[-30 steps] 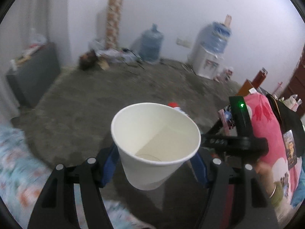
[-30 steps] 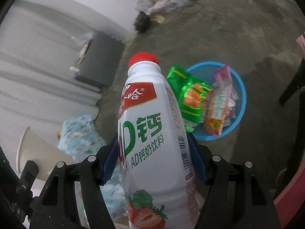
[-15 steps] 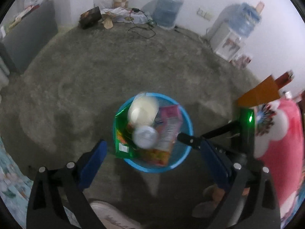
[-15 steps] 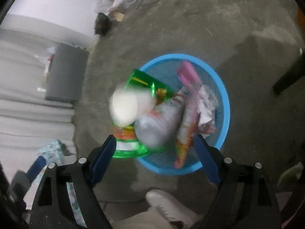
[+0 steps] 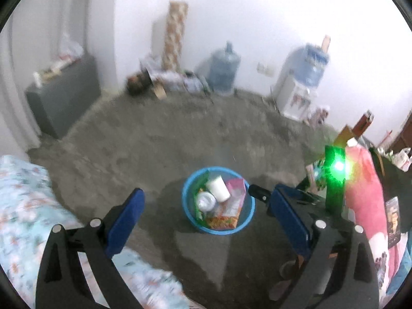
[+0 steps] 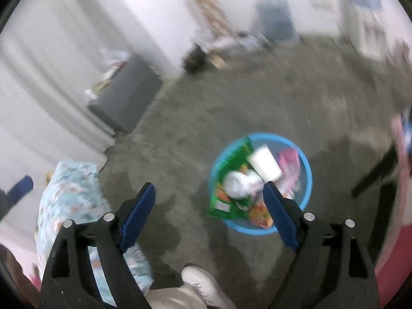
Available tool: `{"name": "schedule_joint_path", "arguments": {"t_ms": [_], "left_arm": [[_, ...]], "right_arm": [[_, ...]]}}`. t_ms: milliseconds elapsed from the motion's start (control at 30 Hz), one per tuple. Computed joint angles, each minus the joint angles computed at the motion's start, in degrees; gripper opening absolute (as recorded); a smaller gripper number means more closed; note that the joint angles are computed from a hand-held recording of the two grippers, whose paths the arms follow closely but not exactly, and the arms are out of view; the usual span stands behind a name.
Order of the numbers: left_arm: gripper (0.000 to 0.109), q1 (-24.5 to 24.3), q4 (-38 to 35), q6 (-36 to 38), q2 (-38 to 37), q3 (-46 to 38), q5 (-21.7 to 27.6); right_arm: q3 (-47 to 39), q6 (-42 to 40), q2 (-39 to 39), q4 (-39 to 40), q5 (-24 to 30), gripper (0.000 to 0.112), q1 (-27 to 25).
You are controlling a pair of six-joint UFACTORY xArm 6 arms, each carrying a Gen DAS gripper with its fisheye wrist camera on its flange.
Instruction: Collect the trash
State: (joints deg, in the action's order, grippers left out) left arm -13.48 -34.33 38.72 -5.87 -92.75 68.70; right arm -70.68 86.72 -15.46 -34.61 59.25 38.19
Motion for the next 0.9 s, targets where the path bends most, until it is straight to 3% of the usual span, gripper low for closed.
{"name": "schedule_joint_path", "arguments": {"t_ms": [133, 267, 367, 567, 667, 800, 900], "left_arm": [[0.098, 8.10, -3.34, 0.83, -8.70, 4.41, -1.28], [0.098, 17.04, -3.90, -2.00, -14.69, 7.23, -1.78], [0.098, 23.44, -0.33, -5.81, -19.23, 10.47, -4.94], [0.098, 33.63, 6.70, -10.35, -26.10, 16.81, -8.98], [0.098, 38.25, 8.03, -10.53, -29.04, 20.59, -9.71], [0.098, 41.55, 11.97, -14.27, -32.41, 26.59, -12.03], [0.098, 43.18, 14.69, -18.15, -35.01, 31.43, -10.99]], "right_arm": [[-11.04, -3.28, 5.76, -7.36, 4.50, 0.095, 6.47], [-22.34, -8.07, 11.82, -12.07, 6.55, 0.095, 12.08], [-28.92, -11.13, 15.85, -12.48, 5.82, 0.095, 14.88], [-47.95, -20.25, 28.53, -15.60, 16.89, 0.095, 22.09], [-48.54, -22.18, 30.38, -14.30, 17.44, 0.095, 23.65], [-55.23, -28.03, 36.43, -8.66, 22.00, 0.095, 25.30], [-57.31, -30.36, 39.00, -6.27, 24.33, 0.095, 26.28]]}}
